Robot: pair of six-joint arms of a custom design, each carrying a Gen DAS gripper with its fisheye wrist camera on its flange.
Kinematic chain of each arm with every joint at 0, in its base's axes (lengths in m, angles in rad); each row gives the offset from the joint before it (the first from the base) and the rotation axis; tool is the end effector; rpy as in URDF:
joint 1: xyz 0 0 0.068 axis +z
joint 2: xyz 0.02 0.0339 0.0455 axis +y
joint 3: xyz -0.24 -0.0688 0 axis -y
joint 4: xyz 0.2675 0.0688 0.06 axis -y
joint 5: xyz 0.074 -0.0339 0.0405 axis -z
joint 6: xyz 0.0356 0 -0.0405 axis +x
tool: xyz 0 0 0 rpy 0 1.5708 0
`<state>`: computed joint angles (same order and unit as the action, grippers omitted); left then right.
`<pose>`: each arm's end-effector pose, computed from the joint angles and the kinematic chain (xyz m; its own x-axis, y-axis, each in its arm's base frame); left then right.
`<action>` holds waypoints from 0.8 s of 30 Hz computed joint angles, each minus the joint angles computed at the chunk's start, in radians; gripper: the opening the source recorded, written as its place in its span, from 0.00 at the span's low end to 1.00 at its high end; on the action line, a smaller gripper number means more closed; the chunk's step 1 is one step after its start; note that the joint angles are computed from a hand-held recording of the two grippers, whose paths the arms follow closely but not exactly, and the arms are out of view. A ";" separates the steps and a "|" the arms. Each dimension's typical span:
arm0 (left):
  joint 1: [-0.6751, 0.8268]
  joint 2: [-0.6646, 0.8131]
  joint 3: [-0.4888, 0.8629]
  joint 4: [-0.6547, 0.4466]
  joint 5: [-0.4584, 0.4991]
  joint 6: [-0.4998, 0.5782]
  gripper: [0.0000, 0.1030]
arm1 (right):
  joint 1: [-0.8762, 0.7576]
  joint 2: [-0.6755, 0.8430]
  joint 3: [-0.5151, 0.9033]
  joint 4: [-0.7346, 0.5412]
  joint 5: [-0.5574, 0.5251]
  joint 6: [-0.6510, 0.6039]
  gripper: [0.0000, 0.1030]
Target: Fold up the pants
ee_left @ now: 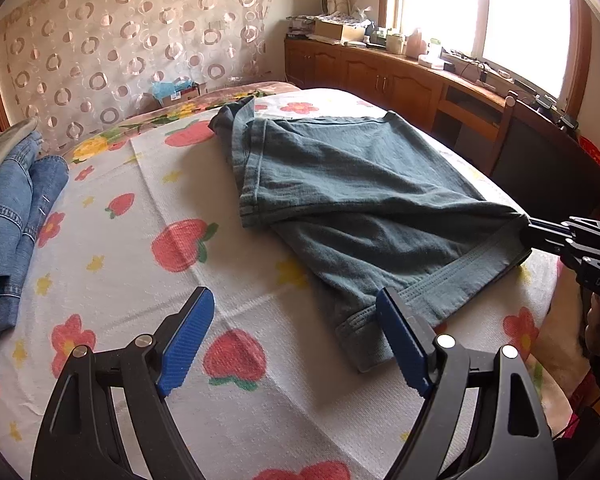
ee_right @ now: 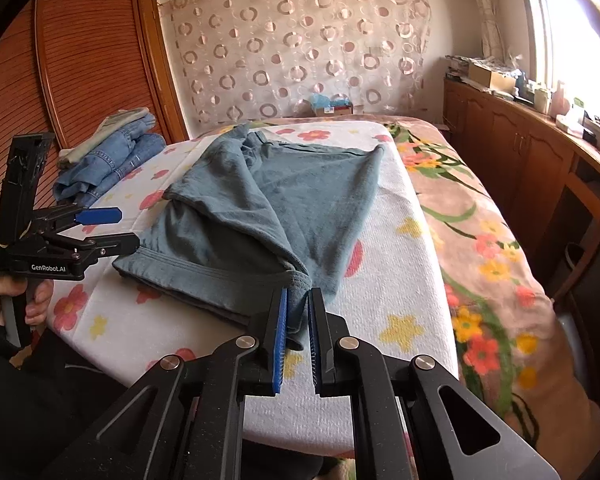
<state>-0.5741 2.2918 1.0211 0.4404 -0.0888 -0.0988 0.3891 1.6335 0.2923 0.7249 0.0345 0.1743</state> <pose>0.3281 -0.2084 -0.0248 -0.6652 0.3132 -0.6778 0.4272 0.9042 -0.0014 0.2260 0.0913 0.0429 -0.5879 -0.0537 -0.8071 -0.2550 0.9592 0.1219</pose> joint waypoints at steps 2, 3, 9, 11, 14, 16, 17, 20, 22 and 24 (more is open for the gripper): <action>0.000 0.004 0.001 0.000 0.002 -0.001 0.81 | 0.009 -0.012 -0.007 -0.007 0.035 0.007 0.17; 0.000 0.007 0.002 0.000 0.001 -0.001 0.81 | -0.006 -0.018 -0.022 0.006 0.013 0.000 0.17; 0.003 0.012 0.007 -0.002 0.010 -0.008 0.81 | -0.025 -0.065 -0.051 0.003 0.014 0.004 0.22; 0.004 0.006 0.000 0.002 0.008 -0.006 0.81 | -0.033 -0.068 -0.054 0.012 0.010 0.002 0.24; 0.010 -0.014 -0.018 0.014 -0.005 -0.003 0.82 | -0.027 -0.066 -0.043 0.008 0.018 -0.005 0.32; 0.020 -0.030 -0.034 0.023 -0.007 -0.003 0.81 | -0.013 -0.059 -0.025 -0.004 0.027 -0.010 0.34; 0.026 -0.038 -0.042 0.028 -0.005 -0.003 0.81 | -0.013 -0.051 -0.018 0.000 0.022 -0.015 0.34; 0.047 -0.063 -0.067 0.042 -0.003 -0.001 0.81 | 0.006 -0.025 0.016 0.002 0.016 -0.025 0.35; 0.061 -0.080 -0.082 0.048 -0.004 0.001 0.81 | 0.014 -0.003 0.045 0.001 0.007 -0.029 0.35; 0.073 -0.096 -0.096 0.056 -0.004 0.003 0.82 | 0.017 0.022 0.079 -0.003 -0.014 -0.037 0.35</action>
<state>-0.5013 2.1962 0.9255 0.4960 -0.0928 -0.0957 0.4056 1.6554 0.3714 0.7219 0.0203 0.1377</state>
